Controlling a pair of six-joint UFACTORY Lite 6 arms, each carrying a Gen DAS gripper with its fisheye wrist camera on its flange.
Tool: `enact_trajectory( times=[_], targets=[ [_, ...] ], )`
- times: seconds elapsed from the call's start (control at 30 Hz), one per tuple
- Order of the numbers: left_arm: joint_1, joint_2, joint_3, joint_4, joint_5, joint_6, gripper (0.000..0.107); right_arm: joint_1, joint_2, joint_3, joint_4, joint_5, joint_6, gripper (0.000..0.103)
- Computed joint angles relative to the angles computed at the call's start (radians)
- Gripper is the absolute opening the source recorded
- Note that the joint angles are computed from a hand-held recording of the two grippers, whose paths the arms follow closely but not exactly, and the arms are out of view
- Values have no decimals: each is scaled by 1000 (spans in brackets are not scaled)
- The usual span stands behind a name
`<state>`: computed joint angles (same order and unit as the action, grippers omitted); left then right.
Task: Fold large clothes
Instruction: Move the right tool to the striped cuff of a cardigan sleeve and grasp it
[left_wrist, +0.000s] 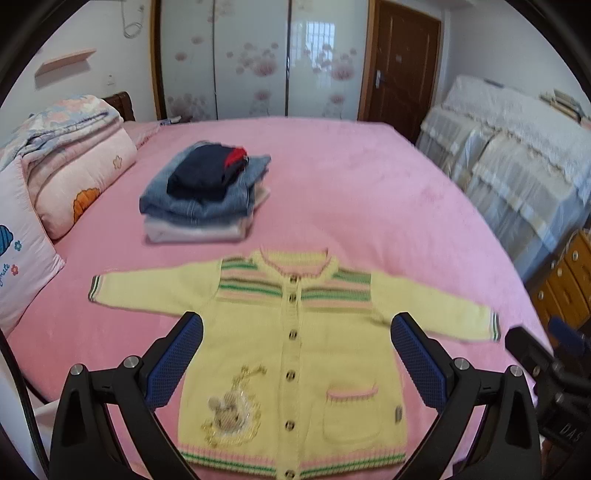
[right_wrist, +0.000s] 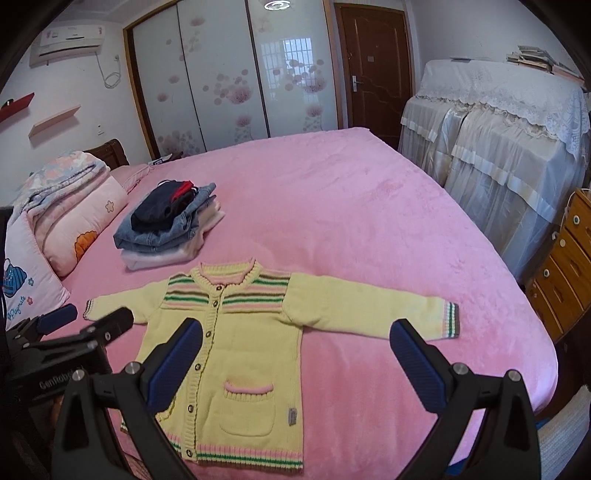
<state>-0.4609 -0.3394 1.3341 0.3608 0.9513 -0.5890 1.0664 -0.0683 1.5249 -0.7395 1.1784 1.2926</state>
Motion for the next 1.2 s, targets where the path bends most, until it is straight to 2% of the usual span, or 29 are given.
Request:
enact_trajectory(
  times=[0.13,0.3,0.47,0.57,0.63,0.77,0.87,1.03,1.1,1.2],
  targets=[
    [6,79,81,35,-74,-34,101,-101,-48,-54,33,-54,-41,102],
    [-28,267,231,52,-96,4,101,-240,-84,-127,54,-90,-118,102],
    [-53,450,322,22,-165,1,101,-401,-146,-244,96,-165,-195,102],
    [-84,611,414,82,-142,-61,101,-535,-180,-329,159,-251,-257,102],
    [-79,704,464,56,-137,-58,101,-640,-216,-400,245,-337,-328,102],
    [-41,922,604,-116,-110,36,101,-856,-274,-539,433,-487,-492,101],
    [-40,1001,619,-163,-119,73,101,-991,-285,-627,564,-564,-624,91],
    [-34,1076,597,-284,-200,139,101,-1193,-233,-745,871,-666,-932,83],
    [-46,1070,552,-272,-265,120,101,-1240,-200,-781,999,-700,-1057,71],
    [-71,1066,514,-232,-333,106,101,-1312,-140,-827,1248,-733,-1304,63]
  ],
)
